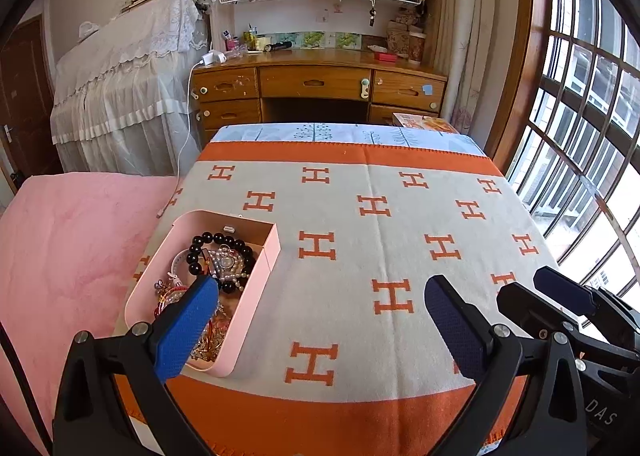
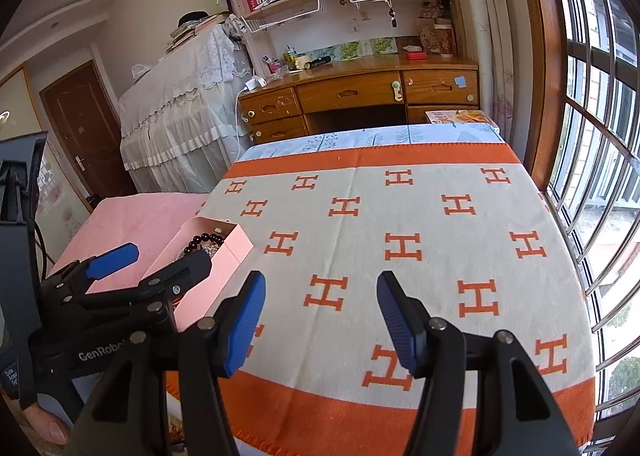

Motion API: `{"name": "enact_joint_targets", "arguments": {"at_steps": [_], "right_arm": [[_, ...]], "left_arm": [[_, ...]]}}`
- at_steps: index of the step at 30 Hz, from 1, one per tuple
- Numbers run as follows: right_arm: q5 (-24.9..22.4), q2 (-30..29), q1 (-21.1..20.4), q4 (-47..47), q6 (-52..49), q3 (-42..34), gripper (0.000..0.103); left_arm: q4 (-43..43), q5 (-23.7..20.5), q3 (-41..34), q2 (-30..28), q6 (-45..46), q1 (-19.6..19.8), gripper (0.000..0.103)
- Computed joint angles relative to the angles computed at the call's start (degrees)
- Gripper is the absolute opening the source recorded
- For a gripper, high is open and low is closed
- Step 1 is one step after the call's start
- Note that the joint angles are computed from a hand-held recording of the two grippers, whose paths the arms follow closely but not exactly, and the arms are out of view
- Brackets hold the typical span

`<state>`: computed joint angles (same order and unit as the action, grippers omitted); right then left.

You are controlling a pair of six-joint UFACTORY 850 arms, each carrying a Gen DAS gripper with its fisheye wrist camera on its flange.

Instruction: Organize jewelry

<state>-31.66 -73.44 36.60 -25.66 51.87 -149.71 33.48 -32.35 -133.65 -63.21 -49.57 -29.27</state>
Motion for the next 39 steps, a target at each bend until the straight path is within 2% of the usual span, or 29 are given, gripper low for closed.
{"name": "enact_joint_targets", "arguments": {"at_steps": [9,28,39], "right_arm": [[-0.59,-0.85,-0.1,0.49,-0.59,-1.51,0.059],[-0.86,-1.5,-0.22,1.07,-1.15,-2.67,0.059],[0.25,-0.06,-0.21,0.14,-0.11,-0.04,0.059]], "left_arm": [[-2.56,-2.02,-3.96,-2.31,2.61,0.13,0.102],[-1.52,-2.52,-4.63,-2.88,2.03,0.09,0.102],[-1.53,-2.57,-4.76,-2.94,2.06,0.06,0.102]]}}
